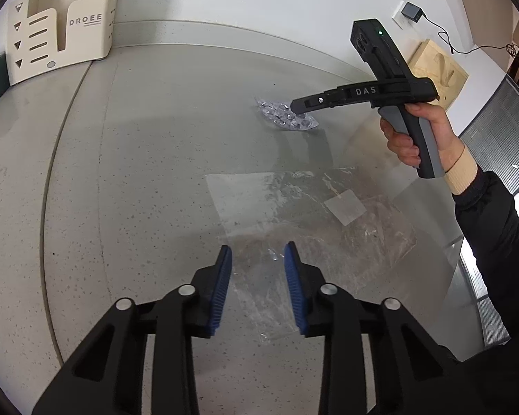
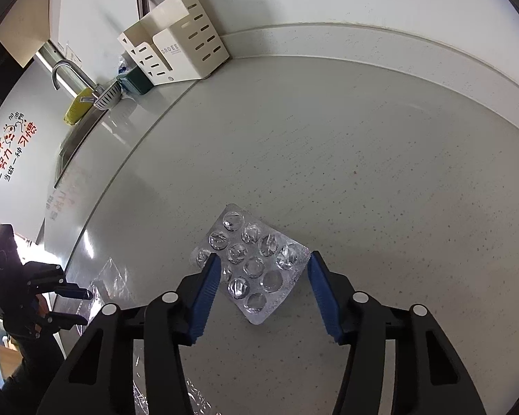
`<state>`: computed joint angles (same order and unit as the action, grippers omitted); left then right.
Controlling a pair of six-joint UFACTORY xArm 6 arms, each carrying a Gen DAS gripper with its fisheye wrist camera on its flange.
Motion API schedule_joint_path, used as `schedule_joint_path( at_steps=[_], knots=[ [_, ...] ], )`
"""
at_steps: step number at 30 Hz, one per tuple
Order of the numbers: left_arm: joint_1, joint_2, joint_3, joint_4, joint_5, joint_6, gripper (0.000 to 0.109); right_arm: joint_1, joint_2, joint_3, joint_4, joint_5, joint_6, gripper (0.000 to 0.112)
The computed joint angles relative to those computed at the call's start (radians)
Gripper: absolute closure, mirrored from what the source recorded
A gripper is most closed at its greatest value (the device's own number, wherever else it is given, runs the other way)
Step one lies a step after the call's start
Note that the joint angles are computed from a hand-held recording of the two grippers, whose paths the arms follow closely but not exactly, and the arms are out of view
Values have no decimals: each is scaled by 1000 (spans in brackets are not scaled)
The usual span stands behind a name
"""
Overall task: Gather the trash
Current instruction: 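Grasp the clear plastic bag with the left tool while the right tool grasps the silver blister pack, then carry the clear bag and blister pack down over the wastebasket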
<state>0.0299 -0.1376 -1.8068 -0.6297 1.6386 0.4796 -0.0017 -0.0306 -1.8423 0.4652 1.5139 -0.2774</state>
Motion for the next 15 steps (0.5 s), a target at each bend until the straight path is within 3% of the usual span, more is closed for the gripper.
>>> schedule_joint_path(
  at_steps=[4,9,15],
  knots=[
    [10,10,-7,-11,5,-3,86,-12,-1,1,12,-1,12,86],
    [17,18,-16,-26,11,-2,101,-23,-30,30,45,-17,-1,95],
    [41,33,-28,-80,25,-3,107,-21,-94,96,64,-68,3,100]
  ],
)
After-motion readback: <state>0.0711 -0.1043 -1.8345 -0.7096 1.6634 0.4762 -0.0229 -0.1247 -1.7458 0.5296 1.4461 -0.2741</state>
